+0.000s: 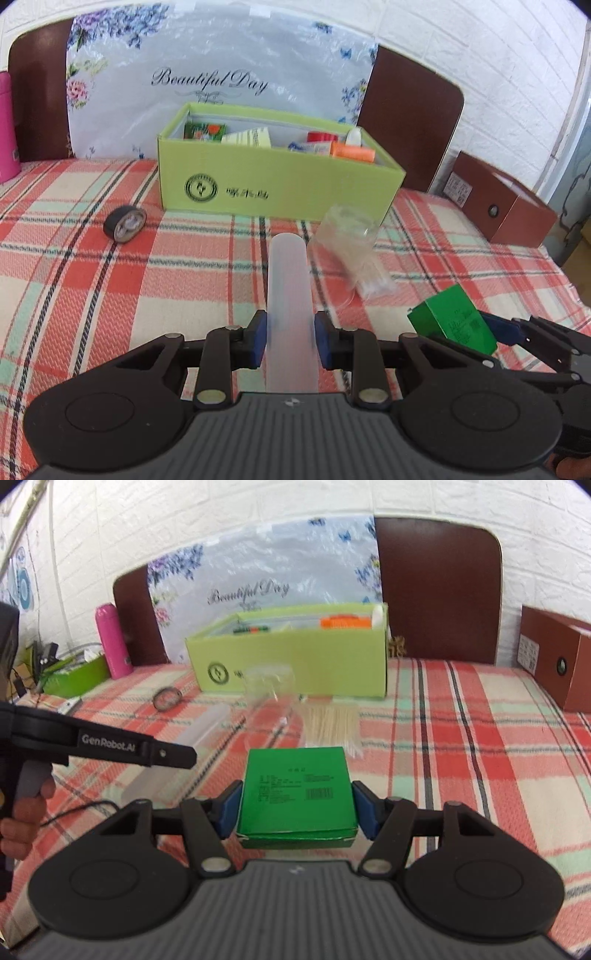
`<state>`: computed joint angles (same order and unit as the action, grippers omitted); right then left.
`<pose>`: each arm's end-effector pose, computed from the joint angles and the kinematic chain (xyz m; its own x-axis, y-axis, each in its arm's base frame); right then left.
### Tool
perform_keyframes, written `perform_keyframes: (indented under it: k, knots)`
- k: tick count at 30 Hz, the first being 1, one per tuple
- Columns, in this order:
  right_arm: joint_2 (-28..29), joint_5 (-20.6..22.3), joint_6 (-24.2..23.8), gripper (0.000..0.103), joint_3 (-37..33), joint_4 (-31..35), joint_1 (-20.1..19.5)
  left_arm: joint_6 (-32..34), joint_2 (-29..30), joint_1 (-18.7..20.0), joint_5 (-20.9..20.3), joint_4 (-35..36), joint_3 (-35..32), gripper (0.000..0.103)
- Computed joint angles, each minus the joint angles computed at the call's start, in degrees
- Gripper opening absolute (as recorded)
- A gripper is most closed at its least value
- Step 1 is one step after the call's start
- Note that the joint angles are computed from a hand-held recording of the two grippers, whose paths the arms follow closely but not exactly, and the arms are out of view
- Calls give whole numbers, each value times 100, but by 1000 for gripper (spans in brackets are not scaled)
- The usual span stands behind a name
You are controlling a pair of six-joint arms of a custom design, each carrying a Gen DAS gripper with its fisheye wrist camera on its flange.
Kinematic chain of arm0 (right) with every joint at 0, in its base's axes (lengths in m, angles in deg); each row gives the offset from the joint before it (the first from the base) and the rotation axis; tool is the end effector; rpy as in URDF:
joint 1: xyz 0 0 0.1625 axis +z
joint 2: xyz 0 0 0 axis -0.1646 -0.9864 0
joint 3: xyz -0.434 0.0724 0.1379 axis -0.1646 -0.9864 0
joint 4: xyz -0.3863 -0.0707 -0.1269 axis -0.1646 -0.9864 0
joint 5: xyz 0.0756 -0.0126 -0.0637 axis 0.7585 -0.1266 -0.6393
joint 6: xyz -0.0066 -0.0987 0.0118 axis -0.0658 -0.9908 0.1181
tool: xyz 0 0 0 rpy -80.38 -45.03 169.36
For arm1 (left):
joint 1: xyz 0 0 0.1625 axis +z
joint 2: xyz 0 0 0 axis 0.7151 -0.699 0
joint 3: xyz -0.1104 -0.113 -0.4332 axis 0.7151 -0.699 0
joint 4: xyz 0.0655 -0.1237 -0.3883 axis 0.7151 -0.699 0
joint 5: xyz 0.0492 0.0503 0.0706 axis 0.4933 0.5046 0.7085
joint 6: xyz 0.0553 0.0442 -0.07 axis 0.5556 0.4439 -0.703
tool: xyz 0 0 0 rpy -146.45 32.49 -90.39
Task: Organize objects
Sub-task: 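Carry the toothbrush case and green box into the lime-green box and release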
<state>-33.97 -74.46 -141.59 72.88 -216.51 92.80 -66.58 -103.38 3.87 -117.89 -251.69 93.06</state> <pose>0.0702 -0.6473 0.1737 -0.6199 -0.6373 0.4578 -0.7834 0.4684 -0.4086 -0.2300 -0.6038 0.0587 -0.8355 -0.1628 -0.5247 0.3455 0.5869 -0.7322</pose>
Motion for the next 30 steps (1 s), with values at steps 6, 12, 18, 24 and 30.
perform_keyframes:
  k: [6,12,18,24,30]
  knots:
    - [9,472,-89,61,-227,-66,155,618,-17,-63,-7,-575,-132,28]
    - [205,718,-94,61,-588,-206,302,1206,-56,-30,43,-976,-330,29]
    - [555,803,-105,61,-1158,-248,470,1923,-29,84,-48,-1237,-811,29]
    - [1128,644,-19,61,-2092,83,681,2231,48,328,-172,-972,-1527,29]
    - [1871,371,-201,61,-3179,457,898,2586,222,634,-277,-534,-2424,28]
